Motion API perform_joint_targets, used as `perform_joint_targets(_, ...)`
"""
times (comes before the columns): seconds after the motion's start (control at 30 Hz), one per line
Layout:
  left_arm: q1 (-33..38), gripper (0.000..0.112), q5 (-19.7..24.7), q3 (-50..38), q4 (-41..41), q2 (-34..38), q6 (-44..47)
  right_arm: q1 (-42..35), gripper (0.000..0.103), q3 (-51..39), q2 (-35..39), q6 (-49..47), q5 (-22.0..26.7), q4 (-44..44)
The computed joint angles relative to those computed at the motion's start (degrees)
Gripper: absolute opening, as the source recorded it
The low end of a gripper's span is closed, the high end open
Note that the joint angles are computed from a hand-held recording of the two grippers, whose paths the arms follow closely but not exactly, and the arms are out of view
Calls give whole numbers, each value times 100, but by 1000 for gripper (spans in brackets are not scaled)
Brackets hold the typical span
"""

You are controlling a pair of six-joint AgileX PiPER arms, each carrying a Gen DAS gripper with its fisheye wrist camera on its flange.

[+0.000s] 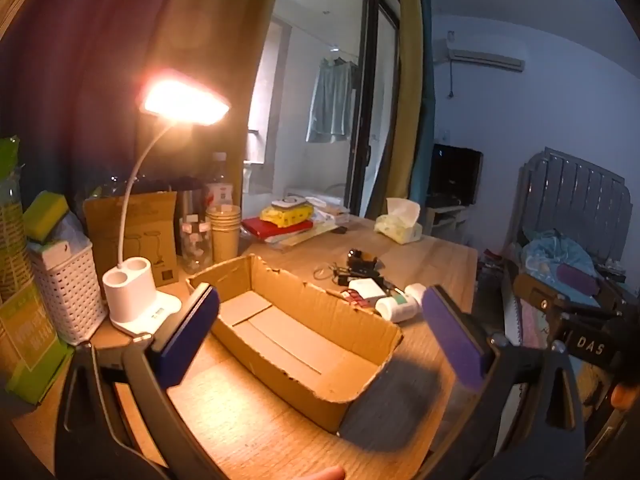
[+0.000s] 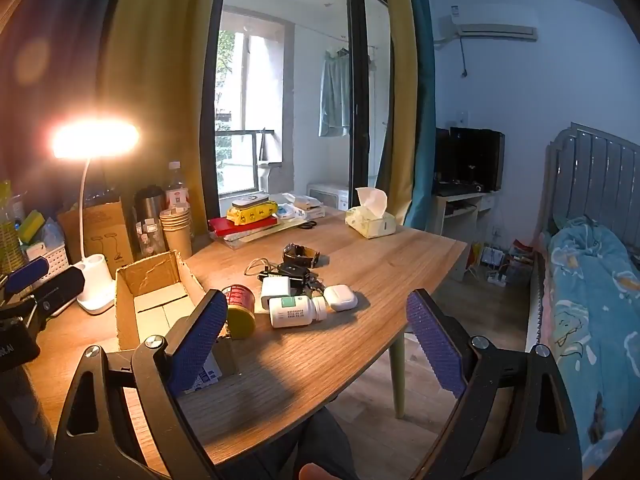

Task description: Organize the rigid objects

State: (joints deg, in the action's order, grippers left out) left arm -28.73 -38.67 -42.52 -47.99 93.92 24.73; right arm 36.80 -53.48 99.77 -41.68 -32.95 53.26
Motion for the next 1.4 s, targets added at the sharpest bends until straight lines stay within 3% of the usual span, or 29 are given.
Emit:
perform_joint_targets(0.17, 235, 102, 493, -219, -163, -35, 174, -6, 93, -6, 4, -3, 3, -5)
perform_joint_targets(0.37, 0, 102, 138, -103, -323, -35, 269, 4, 93, -6, 3, 16, 0, -11)
perform_joint_targets(1.4, -47, 102, 64, -55, -315, -40, 237, -52, 93, 6, 21, 41, 87, -95)
